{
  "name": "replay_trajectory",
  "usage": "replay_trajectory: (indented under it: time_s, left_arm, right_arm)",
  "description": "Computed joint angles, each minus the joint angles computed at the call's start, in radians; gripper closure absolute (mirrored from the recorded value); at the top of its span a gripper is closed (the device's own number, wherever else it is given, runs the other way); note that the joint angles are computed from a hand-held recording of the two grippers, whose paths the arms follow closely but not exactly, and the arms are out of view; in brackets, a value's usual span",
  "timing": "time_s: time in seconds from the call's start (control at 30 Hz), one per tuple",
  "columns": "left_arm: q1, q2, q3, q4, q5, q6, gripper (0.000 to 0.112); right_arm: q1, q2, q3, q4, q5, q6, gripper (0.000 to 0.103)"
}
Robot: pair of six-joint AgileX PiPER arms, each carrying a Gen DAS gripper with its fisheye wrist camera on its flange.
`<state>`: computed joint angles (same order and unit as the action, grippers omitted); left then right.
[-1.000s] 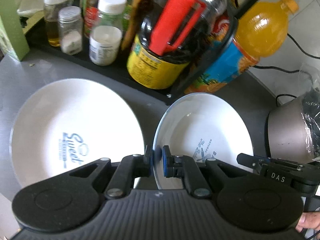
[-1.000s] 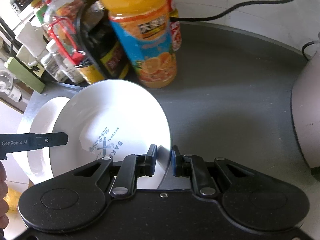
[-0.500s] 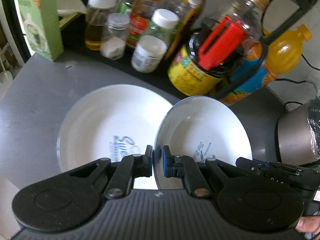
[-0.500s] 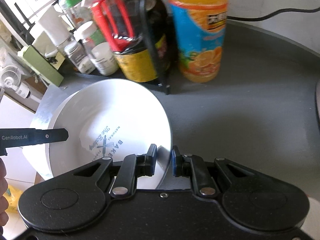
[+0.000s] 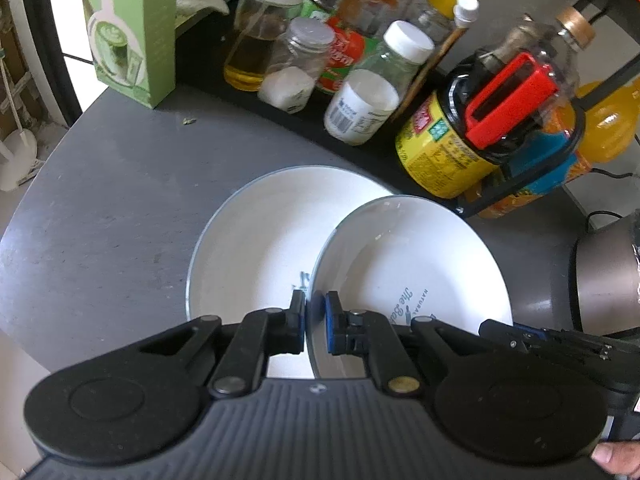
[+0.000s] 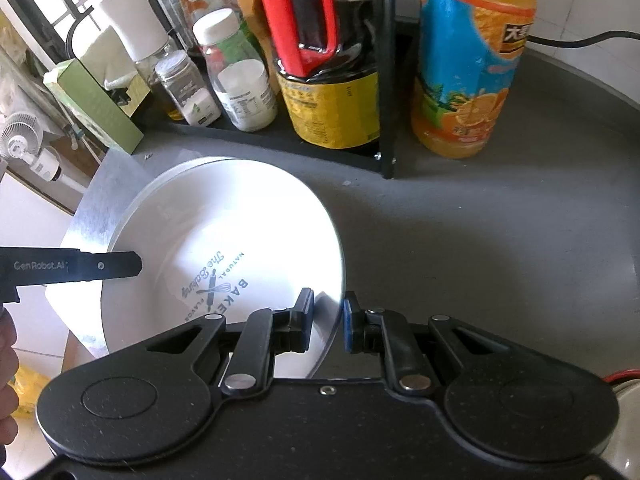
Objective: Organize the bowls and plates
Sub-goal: 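Lower the 'BAKERY' plate with both grippers onto the 'Sweet' plate, then open both grippers to release the 'BAKERY' plate on the stack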
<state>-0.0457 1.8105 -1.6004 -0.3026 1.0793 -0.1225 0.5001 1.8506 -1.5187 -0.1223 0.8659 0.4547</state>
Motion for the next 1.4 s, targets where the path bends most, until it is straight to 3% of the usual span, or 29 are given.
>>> replay_trajectory:
  time_s: [1.0, 1.23, 1.4]
  left_arm:
    - [0.042, 0.099, -0.045, 0.047, 0.01, 0.036, 0.101]
    - [0.033, 0.103, -0.036, 0.068, -0.007, 0.034, 0.1]
    - [0.01, 0.106, -0.043, 0.127, -0.016, 0.022, 0.099]
  right_arm:
    - [0.063, 0.136, -0.151, -0.062, 0.076, 0.01, 0.088]
    - [0.048, 0.122, -0.106, -0.037, 0.035, -0.009, 0.087]
    - [0.033, 0.118, -0.091, -0.005, 0.017, -0.015, 0.081]
